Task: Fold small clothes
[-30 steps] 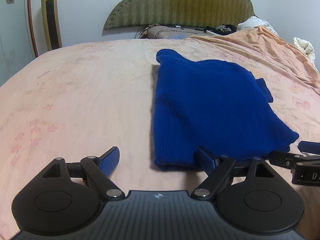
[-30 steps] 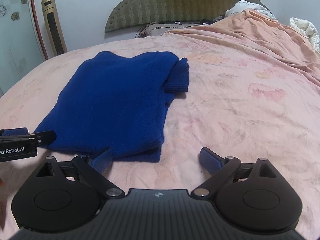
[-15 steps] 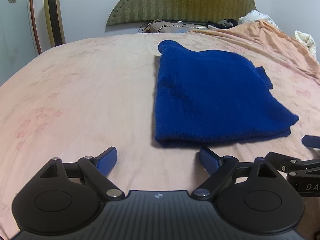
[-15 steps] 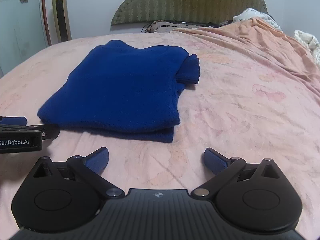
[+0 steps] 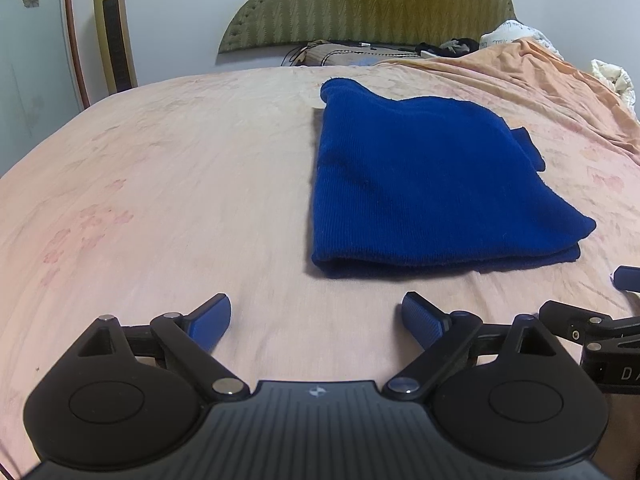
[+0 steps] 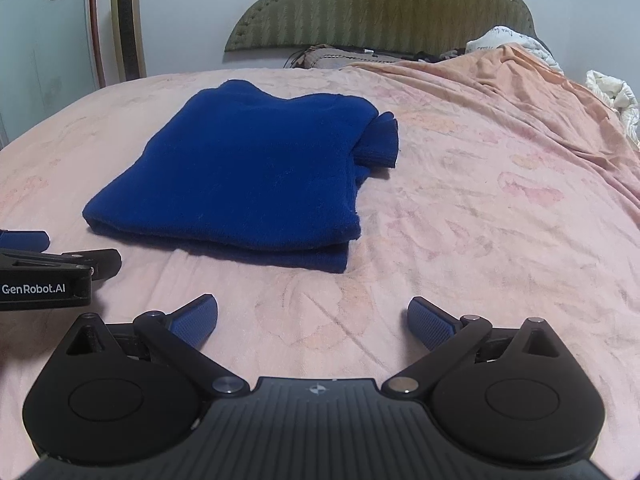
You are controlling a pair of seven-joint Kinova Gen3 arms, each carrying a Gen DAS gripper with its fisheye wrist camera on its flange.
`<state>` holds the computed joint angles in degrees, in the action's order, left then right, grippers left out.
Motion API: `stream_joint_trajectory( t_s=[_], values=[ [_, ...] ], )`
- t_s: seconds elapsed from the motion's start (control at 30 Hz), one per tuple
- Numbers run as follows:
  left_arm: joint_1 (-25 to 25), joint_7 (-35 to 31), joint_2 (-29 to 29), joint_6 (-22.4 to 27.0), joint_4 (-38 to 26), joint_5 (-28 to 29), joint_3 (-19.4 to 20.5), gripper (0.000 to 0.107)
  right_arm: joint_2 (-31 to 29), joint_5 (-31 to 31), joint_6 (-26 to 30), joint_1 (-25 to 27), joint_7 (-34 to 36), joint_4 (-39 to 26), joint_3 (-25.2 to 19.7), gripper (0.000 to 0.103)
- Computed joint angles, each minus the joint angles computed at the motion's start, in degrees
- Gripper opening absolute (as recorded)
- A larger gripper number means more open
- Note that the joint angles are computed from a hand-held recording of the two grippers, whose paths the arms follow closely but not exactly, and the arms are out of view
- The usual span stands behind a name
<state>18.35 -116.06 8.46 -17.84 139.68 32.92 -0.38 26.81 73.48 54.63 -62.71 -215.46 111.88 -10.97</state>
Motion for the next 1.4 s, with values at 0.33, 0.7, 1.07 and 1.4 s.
stream_joint_trajectory(
  t_s=[0.33, 0.7, 1.07, 1.4],
  values=[
    [-0.8, 1.5, -0.3, -0.1, 0.6, -1.6, 0.6, 0.095, 0.0, -2.1, 1.0, -0.7, 1.8, -0.8, 0.0, 0.102],
    [-1.7, 4.8, -0.6, -2.4, 2.5, -5.0, 1.7, 0.098, 0.4, -4.6, 3.0, -1.8, 1.7, -2.1, 0.6, 0.103],
    [-3.2, 8.5, -0.6, -3.5, 3.7, -9.0, 2.7, 0.103, 0.8, -4.8, 3.4, -3.0, 1.3, -2.4, 0.3, 0.103],
    [-0.5, 4.5, -0.4, -5.1, 4.1, -4.0, 1.8, 0.103, 1.3, -3.3, 3.8, -3.8, -1.5, -1.7, 0.5, 0.103]
  ],
)
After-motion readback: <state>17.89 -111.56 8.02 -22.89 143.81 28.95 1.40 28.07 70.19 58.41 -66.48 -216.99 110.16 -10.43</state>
